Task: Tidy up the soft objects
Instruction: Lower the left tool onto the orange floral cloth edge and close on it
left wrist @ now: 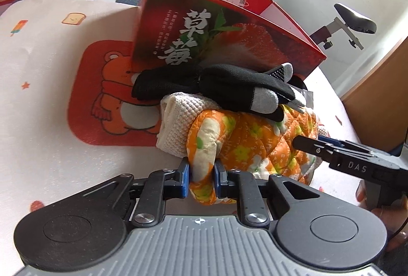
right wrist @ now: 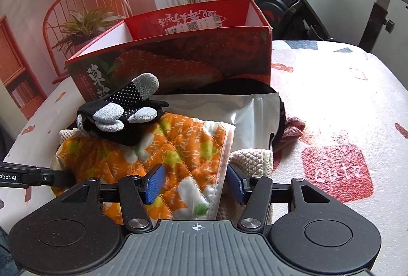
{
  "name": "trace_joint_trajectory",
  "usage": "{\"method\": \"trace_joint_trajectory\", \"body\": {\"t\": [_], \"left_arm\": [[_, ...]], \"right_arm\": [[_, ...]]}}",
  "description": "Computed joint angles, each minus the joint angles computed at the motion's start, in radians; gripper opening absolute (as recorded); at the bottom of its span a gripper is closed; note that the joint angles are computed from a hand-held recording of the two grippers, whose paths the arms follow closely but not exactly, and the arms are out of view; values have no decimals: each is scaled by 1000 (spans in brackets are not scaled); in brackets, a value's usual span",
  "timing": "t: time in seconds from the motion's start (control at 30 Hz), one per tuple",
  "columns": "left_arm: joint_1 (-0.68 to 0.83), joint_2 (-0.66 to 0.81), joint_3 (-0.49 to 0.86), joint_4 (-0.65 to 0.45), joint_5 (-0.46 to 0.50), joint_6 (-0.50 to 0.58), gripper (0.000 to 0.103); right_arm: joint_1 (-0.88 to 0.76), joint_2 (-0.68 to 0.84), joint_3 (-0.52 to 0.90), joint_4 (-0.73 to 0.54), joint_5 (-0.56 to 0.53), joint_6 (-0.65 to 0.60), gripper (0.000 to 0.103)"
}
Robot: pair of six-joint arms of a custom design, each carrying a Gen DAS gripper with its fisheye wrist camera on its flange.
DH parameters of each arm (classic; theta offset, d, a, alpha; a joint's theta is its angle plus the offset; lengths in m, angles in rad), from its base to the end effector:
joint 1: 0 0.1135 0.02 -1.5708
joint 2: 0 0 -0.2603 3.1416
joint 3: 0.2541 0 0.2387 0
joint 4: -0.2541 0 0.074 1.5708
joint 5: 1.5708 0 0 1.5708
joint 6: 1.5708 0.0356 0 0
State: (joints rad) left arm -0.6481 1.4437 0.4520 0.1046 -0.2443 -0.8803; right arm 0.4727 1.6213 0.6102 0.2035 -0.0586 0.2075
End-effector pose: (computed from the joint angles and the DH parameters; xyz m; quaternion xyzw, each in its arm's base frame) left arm 0.1903 -0.1333 0.1270 -0.1489 0.9241 -0.1474 0.3196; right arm 0.2505 0.1304 0.1304 -0.1335 0.9181 0.1498 0.3419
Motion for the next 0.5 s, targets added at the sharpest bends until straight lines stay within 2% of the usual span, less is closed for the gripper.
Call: {"method": "trace_joint_trajectory", "body": {"t": [0.17,0.33,0.5], "left_arm": [[5,-65,-47,-37,-17,-50,20],[18,-100,-90,-56,-26,-100,20],[43,-71,-105,-19,-5,-89,21]], "right_arm": [[35,10,17,-8,-20,-2,43],[86,42,46,-3,-21,-8,43],[98,50,42,7,-20,4,45]]}}
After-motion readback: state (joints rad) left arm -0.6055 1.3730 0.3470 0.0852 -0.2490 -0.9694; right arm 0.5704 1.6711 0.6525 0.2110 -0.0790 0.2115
